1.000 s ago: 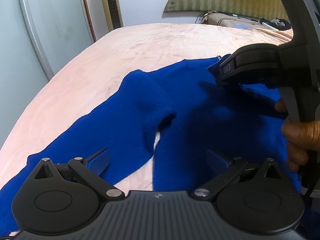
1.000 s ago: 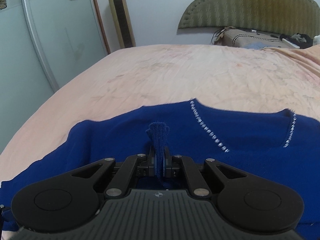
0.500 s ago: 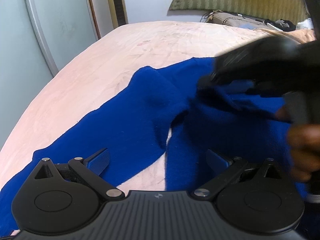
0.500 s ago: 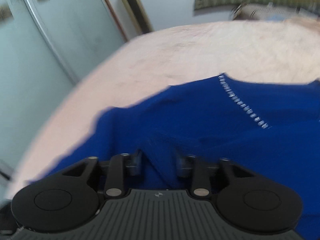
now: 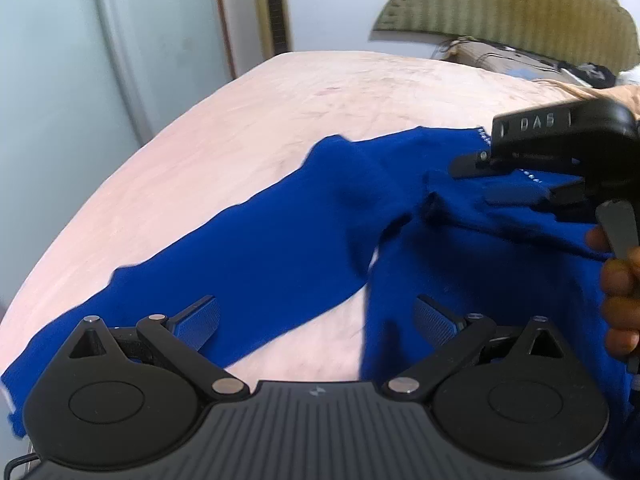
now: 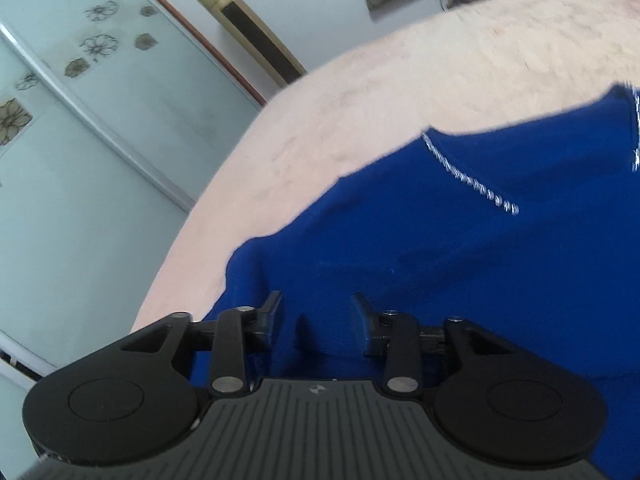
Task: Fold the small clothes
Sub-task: 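Grasp the other sleeve cuff with the left gripper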
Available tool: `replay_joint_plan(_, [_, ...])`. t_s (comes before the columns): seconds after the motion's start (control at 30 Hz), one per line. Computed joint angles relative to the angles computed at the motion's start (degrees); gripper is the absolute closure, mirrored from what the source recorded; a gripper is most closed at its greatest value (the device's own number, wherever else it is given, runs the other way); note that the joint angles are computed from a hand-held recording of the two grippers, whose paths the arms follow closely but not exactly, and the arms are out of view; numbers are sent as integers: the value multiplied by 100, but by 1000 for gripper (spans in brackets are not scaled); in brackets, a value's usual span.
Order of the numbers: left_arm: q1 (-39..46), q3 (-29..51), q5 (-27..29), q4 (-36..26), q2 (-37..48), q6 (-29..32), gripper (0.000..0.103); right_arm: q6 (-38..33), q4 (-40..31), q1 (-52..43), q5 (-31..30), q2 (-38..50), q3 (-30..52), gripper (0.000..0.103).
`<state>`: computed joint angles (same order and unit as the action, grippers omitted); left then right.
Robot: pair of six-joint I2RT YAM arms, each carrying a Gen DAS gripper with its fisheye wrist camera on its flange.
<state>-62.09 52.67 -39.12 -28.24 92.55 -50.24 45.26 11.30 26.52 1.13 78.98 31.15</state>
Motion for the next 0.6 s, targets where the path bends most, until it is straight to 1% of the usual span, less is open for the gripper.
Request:
replay_joint_plan(0.03, [-78,6,-95,-221,-12,-248,0,-93,-297,16,-68,137,162,47])
replay_joint_plan(0.07, [-146,12,-175,-441,-24,-496,0,-119,-575,82,-43,257,290,48])
replay_joint_plan(0.1, [-206,-23,-244,-663,-68,-768,0,-149,-538,102,87,228,247,50])
replay_joint_plan(0.13, [-248,-96,-288,-872,-143,-1066,0,-117,-525,247,270,118,183,49])
replay_joint_plan(0.2, [-268,-375,-281,-1220,-405,-1754,0,-175,-561,447,378,-85,143,49])
replay_joint_plan(0.27, [-218,-837,-212,-1373,-862,-2363,0,-259,-569,694,550,-355,47,47])
replay_joint_plan(0.37, [-192,-1485,-250,-1697,-1555,-3520,0,-337,-786,1059,902,-860,-122,42])
replay_joint_plan(0.47, [-46,-2471,-230,-1427,-2788,-4424,0,-330,-952,1331,1109,-1205,-266,40])
replay_joint_plan(0.5, [41,-2745,-229,-1289,-3165,-4608,0,-319,-1007,1418,1173,-1304,-312,39])
replay_joint_plan(0.6, [363,-3435,-359,-836,-4283,-4694,1,-353,-1232,1509,1275,-1537,-322,37])
